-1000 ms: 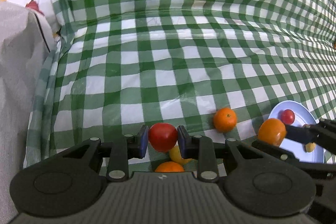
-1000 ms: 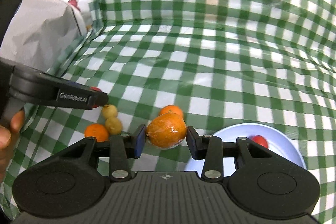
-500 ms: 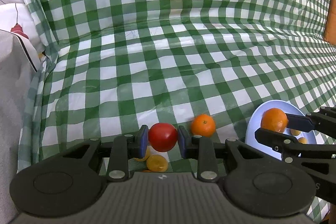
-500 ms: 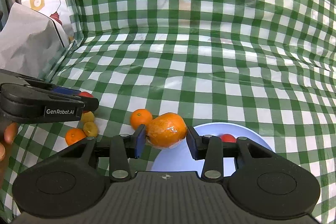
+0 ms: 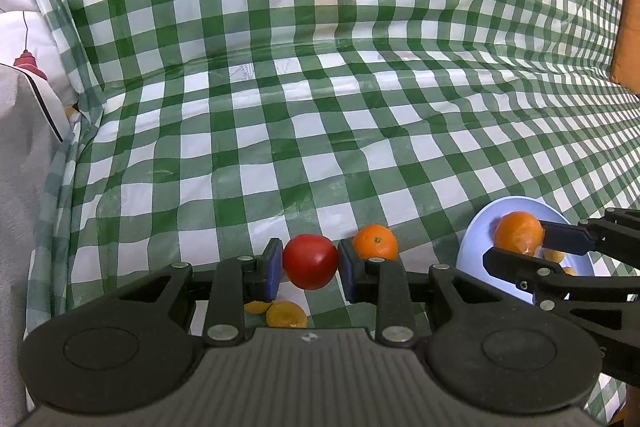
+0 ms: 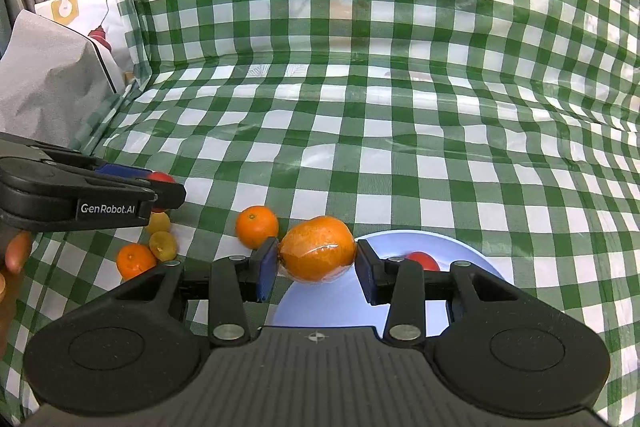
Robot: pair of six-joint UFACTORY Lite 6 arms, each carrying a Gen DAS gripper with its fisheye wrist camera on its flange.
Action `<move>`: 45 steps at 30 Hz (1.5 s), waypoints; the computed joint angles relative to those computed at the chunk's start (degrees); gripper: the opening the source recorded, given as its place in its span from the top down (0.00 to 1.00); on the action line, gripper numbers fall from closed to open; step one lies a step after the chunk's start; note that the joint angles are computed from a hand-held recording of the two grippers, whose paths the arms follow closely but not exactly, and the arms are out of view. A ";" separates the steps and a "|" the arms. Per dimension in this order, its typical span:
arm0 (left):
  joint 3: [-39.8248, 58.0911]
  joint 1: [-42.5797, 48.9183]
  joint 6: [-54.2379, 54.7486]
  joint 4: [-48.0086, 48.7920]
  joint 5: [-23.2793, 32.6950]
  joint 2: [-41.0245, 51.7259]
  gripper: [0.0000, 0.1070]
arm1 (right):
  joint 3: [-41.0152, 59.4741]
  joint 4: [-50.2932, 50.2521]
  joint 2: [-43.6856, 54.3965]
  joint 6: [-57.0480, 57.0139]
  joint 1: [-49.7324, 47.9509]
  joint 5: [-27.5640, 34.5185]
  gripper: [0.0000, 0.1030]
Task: Organize fruits
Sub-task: 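Carry the mandarin over the blue plate with the right tool while the left tool carries the tomato there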
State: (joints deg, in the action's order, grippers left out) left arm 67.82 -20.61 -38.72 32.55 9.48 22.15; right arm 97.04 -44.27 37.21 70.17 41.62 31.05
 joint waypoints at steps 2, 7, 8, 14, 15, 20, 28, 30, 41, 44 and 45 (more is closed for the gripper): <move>-0.20 0.08 0.27 -0.12 -0.34 -0.13 0.70 | -0.07 0.25 -0.11 -0.25 -0.02 0.08 0.58; -0.23 0.08 0.39 -0.11 -0.60 -0.15 0.70 | 0.74 0.69 0.42 -0.60 0.05 0.42 0.58; -0.25 0.02 0.01 0.21 -0.56 -0.16 0.70 | 0.77 0.72 0.42 -0.57 0.05 0.48 0.58; -0.46 -0.29 -1.91 1.78 -0.52 -0.27 0.70 | 0.91 0.75 0.54 -0.54 0.04 0.53 0.58; -0.45 -0.34 -2.04 1.93 -0.48 -0.26 0.70 | 0.91 0.75 0.54 -0.54 0.04 0.53 0.58; 0.01 -0.59 -0.57 0.59 -0.37 -0.12 0.70 | 0.57 0.74 0.30 -0.57 -0.03 0.39 0.58; 0.63 -1.15 -0.17 0.17 -0.22 0.17 0.70 | -0.15 0.17 0.00 0.20 -0.29 0.10 0.58; 0.98 -1.43 0.04 -0.07 -0.15 0.39 0.70 | -0.40 -0.10 -0.14 0.55 -0.34 0.03 0.58; 3.18 -2.36 2.04 -1.59 -0.38 2.47 0.70 | -2.86 -1.16 -2.34 1.88 -1.07 0.24 0.58; 4.01 -2.82 2.50 -1.86 -0.34 3.10 0.70 | -4.83 -2.60 -3.76 3.48 -1.51 0.01 0.58; 4.08 -3.09 1.97 -1.31 -0.25 3.11 0.70 | -5.56 -3.08 -4.30 4.11 -1.71 -0.12 0.58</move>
State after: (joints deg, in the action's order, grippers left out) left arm 71.90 -23.70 -36.76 31.24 9.22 25.26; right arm 91.48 -47.35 32.91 74.27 39.91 30.93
